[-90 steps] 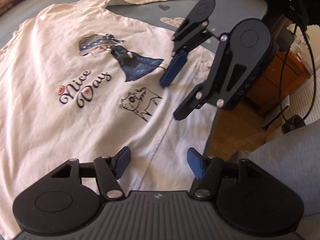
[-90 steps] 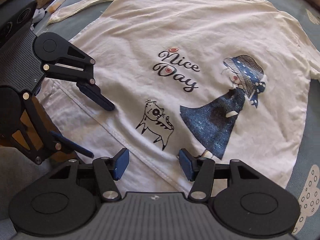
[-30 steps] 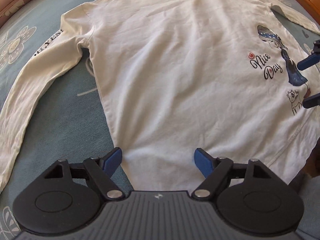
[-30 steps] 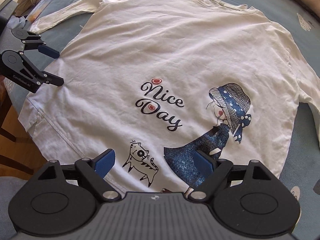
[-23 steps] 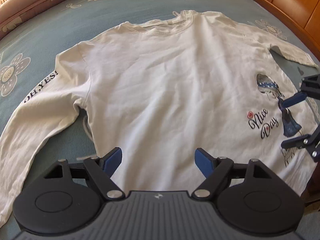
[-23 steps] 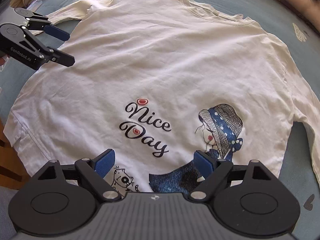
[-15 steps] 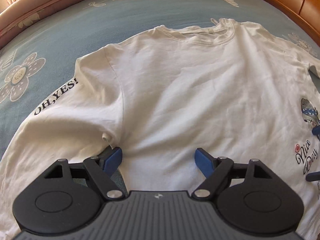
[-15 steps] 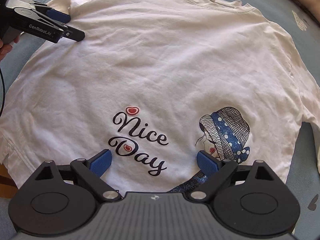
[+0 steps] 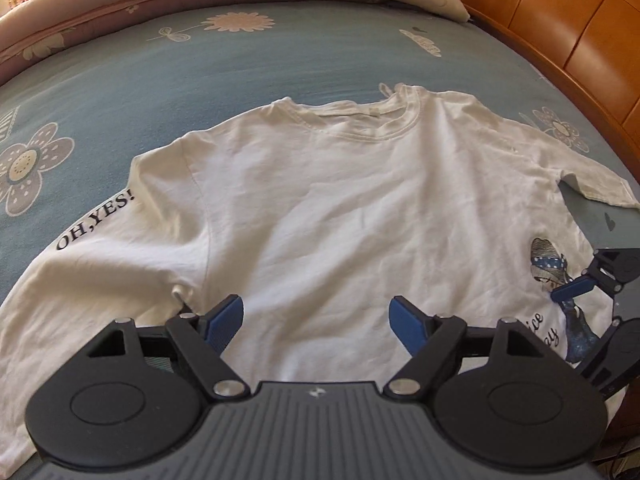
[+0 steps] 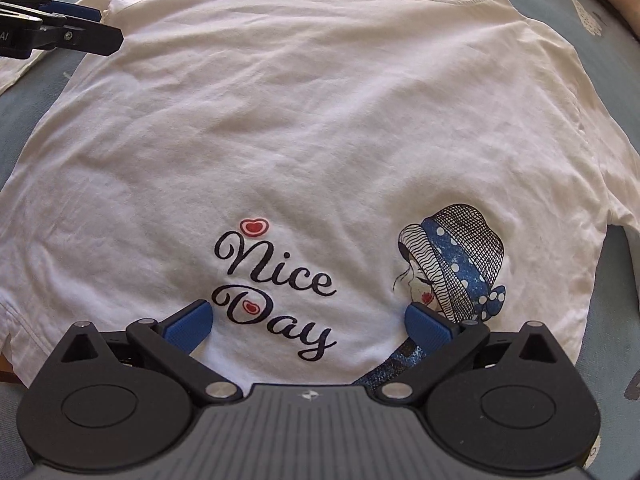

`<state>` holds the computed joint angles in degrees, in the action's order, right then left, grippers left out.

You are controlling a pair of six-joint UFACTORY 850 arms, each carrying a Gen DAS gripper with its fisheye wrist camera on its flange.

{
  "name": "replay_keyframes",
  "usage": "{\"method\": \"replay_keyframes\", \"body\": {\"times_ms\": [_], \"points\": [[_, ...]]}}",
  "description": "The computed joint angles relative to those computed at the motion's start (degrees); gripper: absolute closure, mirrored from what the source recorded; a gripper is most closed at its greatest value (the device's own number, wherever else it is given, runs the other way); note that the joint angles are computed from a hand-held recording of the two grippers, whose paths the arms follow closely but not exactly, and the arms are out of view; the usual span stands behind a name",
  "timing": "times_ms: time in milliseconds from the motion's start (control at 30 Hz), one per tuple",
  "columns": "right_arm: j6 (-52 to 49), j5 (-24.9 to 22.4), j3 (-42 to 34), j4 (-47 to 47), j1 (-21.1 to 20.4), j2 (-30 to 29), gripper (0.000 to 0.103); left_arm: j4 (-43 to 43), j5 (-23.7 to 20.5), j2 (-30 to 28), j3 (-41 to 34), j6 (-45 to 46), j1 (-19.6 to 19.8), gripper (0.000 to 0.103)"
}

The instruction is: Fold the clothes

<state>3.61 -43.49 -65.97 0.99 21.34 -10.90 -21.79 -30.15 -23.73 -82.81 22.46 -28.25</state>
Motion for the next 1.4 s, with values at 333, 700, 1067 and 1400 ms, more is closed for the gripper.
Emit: {"method": "replay_keyframes", "body": {"times_ms": [333,700,1067,1400], "points": [[3.1,-6.0,-3.4,-2.1,-0.9,-1.1,0.000,17.3,-0.7,-5.8,-4.4,-17.2,-1.9,0.022],[-1.5,7.8,-7.0,-4.3,-6.4,-4.7,0.000,8.0,1.9,-11.4,-14.5,-14.5,-3.9,0.022],[-23.9,12.3,2.7,11.5,-15.5,0.6,0.000,35.2,-3.8,-24.3,-30.6,-44.1,-6.5,0.018],[-24.5,13.1,3.5,11.5,-15.6,1.0,0.000,27.0,-5.0,-30.5,-41.3,-44.0,-4.5,0.020]]}}
